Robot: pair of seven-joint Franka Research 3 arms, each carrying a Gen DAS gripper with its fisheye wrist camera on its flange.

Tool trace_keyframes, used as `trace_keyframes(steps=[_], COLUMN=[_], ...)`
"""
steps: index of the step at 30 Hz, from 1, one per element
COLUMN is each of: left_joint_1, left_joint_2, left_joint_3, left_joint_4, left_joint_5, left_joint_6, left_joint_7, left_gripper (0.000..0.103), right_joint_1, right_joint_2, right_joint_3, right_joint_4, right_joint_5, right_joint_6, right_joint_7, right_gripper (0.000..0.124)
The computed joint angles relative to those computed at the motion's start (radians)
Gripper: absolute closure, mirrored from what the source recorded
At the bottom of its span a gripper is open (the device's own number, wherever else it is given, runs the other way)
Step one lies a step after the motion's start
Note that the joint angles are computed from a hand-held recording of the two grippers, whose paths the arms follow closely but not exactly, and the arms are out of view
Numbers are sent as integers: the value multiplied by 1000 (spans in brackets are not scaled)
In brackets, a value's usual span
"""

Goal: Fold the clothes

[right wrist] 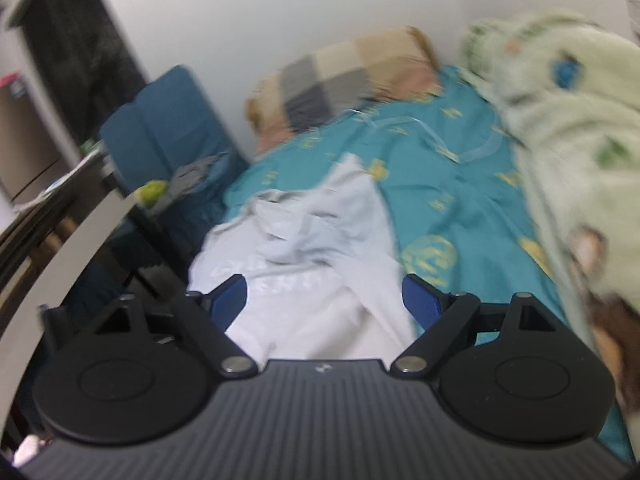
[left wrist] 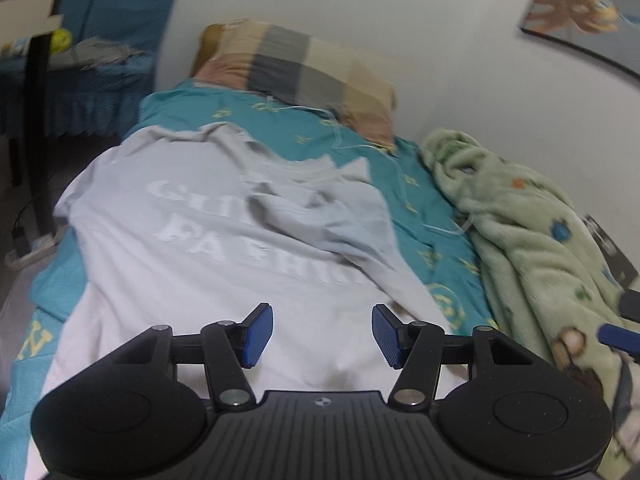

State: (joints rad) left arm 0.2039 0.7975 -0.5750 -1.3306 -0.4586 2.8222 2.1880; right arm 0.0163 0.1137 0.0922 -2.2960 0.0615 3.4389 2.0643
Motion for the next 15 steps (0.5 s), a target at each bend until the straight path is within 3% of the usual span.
trace_keyframes(steps=[2,5,8,11,15], left_joint_1=[38,75,63,-23,-227], left_joint_2=[-53,-115,-163,-188,-159], left_joint_3=[-60,-129,-157,-109,73], left_joint_4=[-95,-203,-284,-332,-308], left_joint_5=[-19,-55,-87,-72,84], left_joint_6=[34,37,21,28,54], left_joint_7=[73,143,186,174,20], left_gripper=[45,45,48,49,63], right_joint_1=[38,-30,-64,-89,-139], right_joint_2=[-8,-19,-31,-30,1], right_joint_3=[-42,-24,-46,-71,-82], right_joint_4=[-13,-52,-86,-109,-101], right_joint_5=[101,22,-87,-178,-312], right_joint_6=[-3,77,136,174,213], right_joint_7=[-47,79,193,299,483], right_gripper=[38,38,38,38,38])
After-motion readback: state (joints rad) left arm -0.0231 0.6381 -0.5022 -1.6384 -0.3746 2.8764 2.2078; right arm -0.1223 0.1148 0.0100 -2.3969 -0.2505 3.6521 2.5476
